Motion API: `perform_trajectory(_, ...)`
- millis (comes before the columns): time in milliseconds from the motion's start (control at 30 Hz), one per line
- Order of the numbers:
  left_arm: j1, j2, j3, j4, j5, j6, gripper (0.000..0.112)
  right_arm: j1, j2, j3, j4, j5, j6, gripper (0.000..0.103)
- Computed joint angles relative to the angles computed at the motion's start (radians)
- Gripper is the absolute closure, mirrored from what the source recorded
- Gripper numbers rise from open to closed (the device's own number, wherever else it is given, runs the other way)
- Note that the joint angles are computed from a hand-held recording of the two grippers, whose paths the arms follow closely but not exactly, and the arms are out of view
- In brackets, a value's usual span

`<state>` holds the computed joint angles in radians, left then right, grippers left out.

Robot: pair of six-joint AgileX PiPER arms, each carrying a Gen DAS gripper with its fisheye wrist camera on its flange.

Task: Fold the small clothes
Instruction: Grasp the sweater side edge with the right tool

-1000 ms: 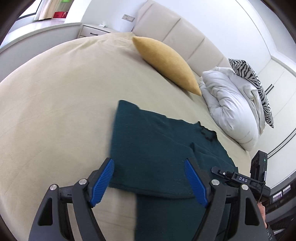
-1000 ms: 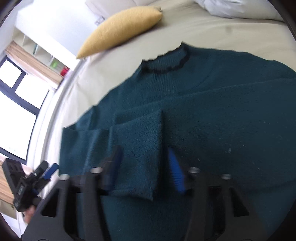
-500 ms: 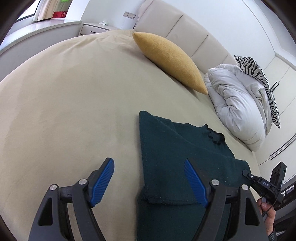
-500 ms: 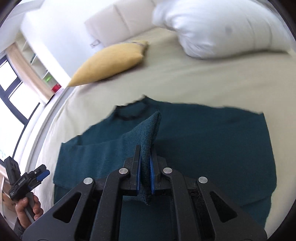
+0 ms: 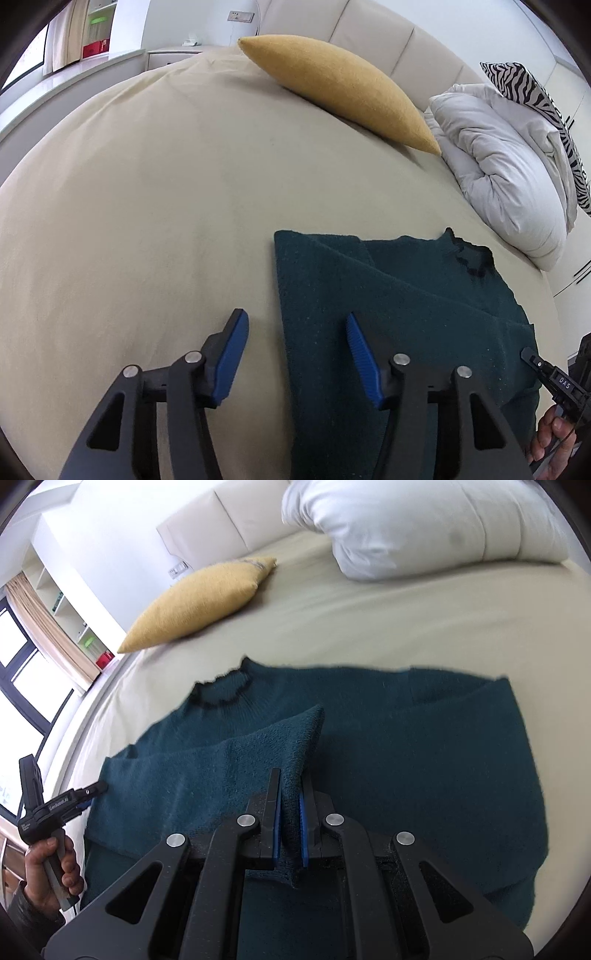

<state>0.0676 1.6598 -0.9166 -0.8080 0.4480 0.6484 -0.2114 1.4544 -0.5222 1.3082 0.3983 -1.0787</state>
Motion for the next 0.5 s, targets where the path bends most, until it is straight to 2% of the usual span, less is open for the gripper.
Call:
perform_trajectory(100, 0.009, 0.008, -0.018, 0.010, 0.028, 0.003, 0.083, 0.012, 0.011, 0.025, 0.063, -0.006, -0.067, 0.096)
perform_trajectory(133, 0.007, 0.015, -0.030, 0.037, 0.047, -0.010, 0.095, 0.014, 0.008, 0.030, 0.081, 0.001, -0.078, 0.096)
perform_trajectory(267, -0.017, -0.002, -0.022, 0.125, 0.016, -0.043, 0.102, 0.079, -0.028, 0.023, 0.017, -0.029, -0.002, 0.096)
perform_trajectory(400, 0.036, 0.000, -0.027, 0.065, 0.042, 0.040, 0.103, 0.155, -0.077, -0.002, -0.140, -0.041, 0.170, 0.096)
perform_trajectory(500, 0.068, 0.014, -0.024, 0.018, 0.045, 0.080, 0.104, 0.235, -0.087, -0.029, -0.302, -0.094, 0.351, 0.096)
